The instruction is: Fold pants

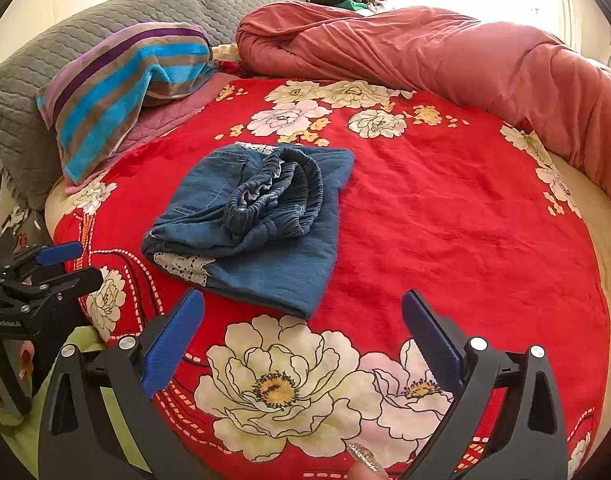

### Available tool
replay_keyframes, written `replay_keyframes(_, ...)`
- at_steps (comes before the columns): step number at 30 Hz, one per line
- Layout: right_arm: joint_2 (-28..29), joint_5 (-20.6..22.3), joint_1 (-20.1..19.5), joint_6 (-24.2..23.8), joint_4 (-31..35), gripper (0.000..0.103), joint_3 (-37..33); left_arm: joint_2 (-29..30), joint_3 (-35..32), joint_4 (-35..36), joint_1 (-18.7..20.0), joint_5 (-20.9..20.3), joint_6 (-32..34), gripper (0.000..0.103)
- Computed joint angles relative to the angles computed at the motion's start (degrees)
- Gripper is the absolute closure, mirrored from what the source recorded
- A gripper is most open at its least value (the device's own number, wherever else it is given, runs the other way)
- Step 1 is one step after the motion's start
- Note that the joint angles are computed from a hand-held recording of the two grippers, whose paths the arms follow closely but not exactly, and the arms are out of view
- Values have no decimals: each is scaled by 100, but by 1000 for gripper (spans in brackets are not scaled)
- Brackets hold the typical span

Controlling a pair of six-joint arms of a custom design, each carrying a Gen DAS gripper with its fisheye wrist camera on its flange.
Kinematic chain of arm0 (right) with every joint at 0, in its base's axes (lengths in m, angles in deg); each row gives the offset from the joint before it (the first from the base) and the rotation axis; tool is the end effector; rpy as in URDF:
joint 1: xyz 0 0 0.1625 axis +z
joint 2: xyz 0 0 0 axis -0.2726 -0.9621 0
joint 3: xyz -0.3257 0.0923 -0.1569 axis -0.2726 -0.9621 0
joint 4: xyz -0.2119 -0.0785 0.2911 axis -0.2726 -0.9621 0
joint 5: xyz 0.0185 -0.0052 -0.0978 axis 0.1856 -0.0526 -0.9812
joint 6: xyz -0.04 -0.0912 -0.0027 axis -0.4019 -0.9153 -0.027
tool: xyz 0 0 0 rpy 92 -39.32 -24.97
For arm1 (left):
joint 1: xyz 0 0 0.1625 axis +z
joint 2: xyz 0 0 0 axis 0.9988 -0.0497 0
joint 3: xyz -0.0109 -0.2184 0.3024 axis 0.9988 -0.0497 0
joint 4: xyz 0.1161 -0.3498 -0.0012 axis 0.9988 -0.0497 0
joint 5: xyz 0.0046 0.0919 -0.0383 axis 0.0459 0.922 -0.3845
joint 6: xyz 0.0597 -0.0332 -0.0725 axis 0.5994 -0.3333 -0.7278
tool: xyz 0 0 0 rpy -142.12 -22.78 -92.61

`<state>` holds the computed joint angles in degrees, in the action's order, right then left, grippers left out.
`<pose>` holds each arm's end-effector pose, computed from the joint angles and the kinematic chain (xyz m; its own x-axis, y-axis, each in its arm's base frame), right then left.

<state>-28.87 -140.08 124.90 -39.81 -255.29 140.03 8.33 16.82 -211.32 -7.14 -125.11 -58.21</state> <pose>0.2920 -0.6409 -0.0728 -0.7865 0.0475 0.6158 -0.4038 0.7148 -0.5709 0.0378 -0.7214 0.2474 -0.7445 0.4749 -0.4692 0.6348 0.7212 -0.2772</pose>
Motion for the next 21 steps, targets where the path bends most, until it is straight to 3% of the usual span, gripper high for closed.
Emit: replay_keyframes(21, -28, -50, 6, 84, 42, 5, 37, -50, 119, -118, -59, 113, 31, 10)
